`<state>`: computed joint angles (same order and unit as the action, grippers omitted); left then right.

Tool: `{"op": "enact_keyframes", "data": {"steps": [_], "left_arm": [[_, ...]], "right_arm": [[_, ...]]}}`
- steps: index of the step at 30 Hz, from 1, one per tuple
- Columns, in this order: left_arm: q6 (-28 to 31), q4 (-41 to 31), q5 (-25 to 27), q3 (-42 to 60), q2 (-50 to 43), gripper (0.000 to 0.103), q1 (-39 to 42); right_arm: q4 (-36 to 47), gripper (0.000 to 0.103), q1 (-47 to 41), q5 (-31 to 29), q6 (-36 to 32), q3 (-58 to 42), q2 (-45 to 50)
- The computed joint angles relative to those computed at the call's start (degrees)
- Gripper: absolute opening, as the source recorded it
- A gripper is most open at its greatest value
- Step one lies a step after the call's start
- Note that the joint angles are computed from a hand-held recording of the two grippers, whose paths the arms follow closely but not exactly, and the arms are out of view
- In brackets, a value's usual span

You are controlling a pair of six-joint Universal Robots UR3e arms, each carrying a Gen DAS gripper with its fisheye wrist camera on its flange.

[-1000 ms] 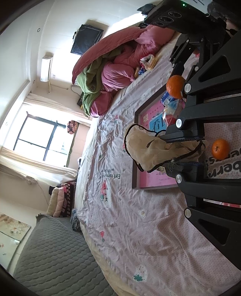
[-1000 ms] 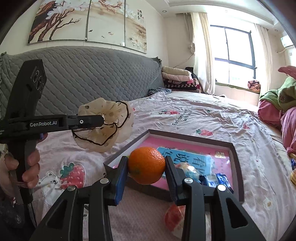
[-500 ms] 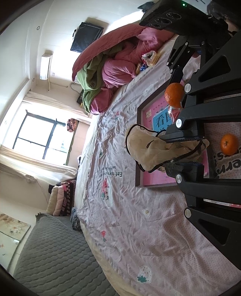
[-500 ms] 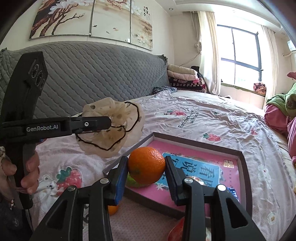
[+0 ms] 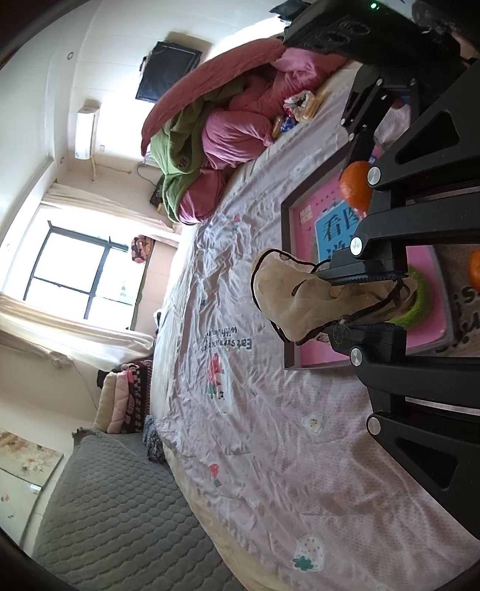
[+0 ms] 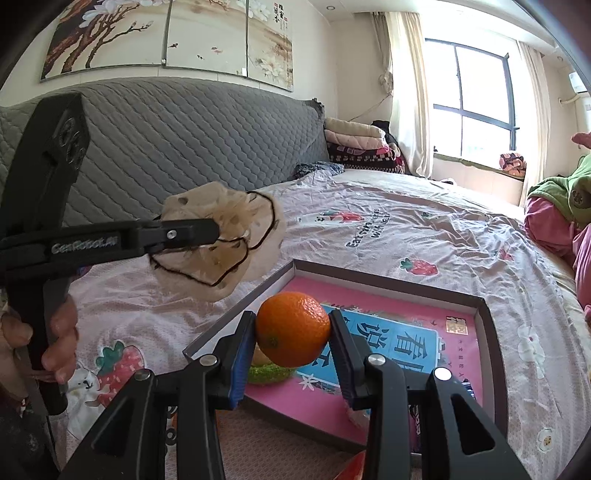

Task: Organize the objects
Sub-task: 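Lift the cloth bag with the left gripper while the right carries the orange over the box, then lower the cloth bag into the box and open the left gripper while the right lowers and releases the orange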

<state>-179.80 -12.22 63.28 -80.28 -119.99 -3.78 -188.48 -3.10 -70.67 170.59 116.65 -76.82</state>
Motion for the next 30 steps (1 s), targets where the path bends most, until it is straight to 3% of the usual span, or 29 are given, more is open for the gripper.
{"op": "enact_keyframes", "data": {"steps": [14,30], "left_arm": [[-0.96,-7.61,1.41,13.51,-10.94,0.016,-1.06],[0.49,-13.59,3.16,19.54,-16.04,0.016,-2.43]], "right_arm": [[7.94,0.040,1.78,-4.22,-0.28,-4.89,4.92],[12.49,0.040,1.07,-2.40,-0.60,-6.61,7.66]]}}
